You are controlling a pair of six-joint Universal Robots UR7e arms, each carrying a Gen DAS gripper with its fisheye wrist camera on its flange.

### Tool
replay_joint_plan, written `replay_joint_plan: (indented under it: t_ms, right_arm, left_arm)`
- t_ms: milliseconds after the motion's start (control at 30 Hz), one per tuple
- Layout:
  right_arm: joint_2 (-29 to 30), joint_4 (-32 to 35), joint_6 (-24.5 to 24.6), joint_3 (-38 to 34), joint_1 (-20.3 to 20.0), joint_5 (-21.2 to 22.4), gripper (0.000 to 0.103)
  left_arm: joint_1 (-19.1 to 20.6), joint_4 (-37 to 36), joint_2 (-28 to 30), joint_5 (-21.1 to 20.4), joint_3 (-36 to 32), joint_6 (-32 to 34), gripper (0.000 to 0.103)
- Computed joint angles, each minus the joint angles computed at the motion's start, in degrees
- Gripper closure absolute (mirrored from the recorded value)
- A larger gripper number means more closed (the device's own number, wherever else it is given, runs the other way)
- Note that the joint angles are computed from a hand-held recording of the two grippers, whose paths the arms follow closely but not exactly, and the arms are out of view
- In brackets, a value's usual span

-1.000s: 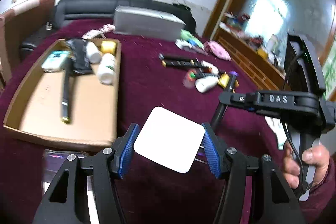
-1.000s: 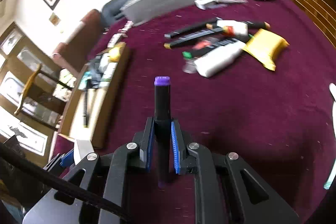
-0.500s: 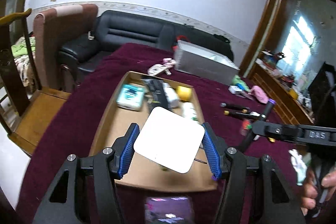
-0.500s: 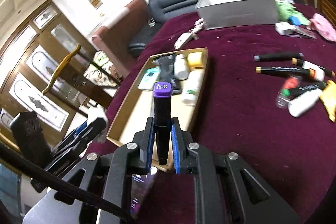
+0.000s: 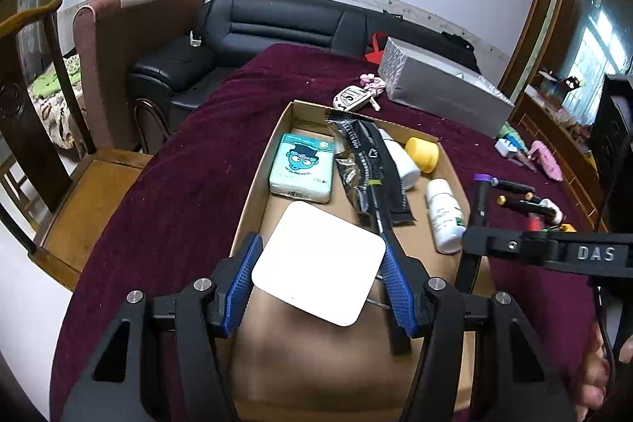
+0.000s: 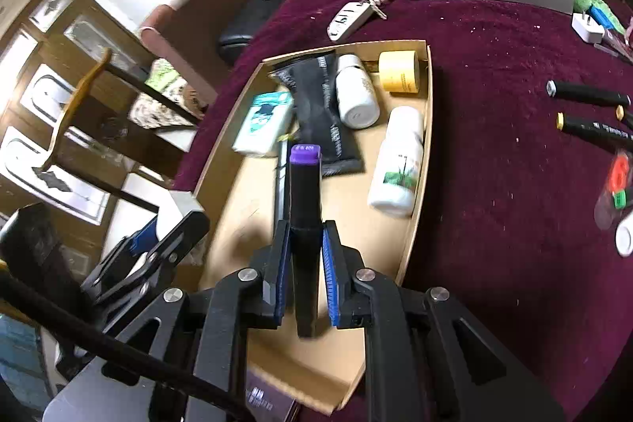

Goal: Organize objects
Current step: 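Carry the white box and purple-capped marker over the tray with both grippers, then lower both items into the tray and open both grippers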

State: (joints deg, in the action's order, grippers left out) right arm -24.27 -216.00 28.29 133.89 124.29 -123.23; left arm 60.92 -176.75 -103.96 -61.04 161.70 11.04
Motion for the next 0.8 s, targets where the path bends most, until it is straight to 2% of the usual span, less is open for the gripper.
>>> replay_joint_plan:
  t_ms: [267,500,667,800]
  right_arm:
    - [1.38,4.41,-0.69,-3.67,-3.54,-0.55,0.090]
    - [2.96,4.83,-1.25,-4.84,-5.58,0.15,0.090]
    - [3.35,4.55,-1.65,-5.20,-5.54,-0.56,0.090]
    - [4.04,2.05,-1.76,-5.12,-5.26,-0.59,0.083]
  left_arm:
    - [3.64,-3.98,8.08,-0.41,-2.59,1.33,0.049]
    - [4.62,-5.63,9.88,-0.16,-3.10,3.03,0.049]
    - [4.92,-7.52,11.10,-0.68,-3.27,3.69,0.049]
    - [4.93,-6.03,10.22,-0.83,-3.74,2.89,0.048]
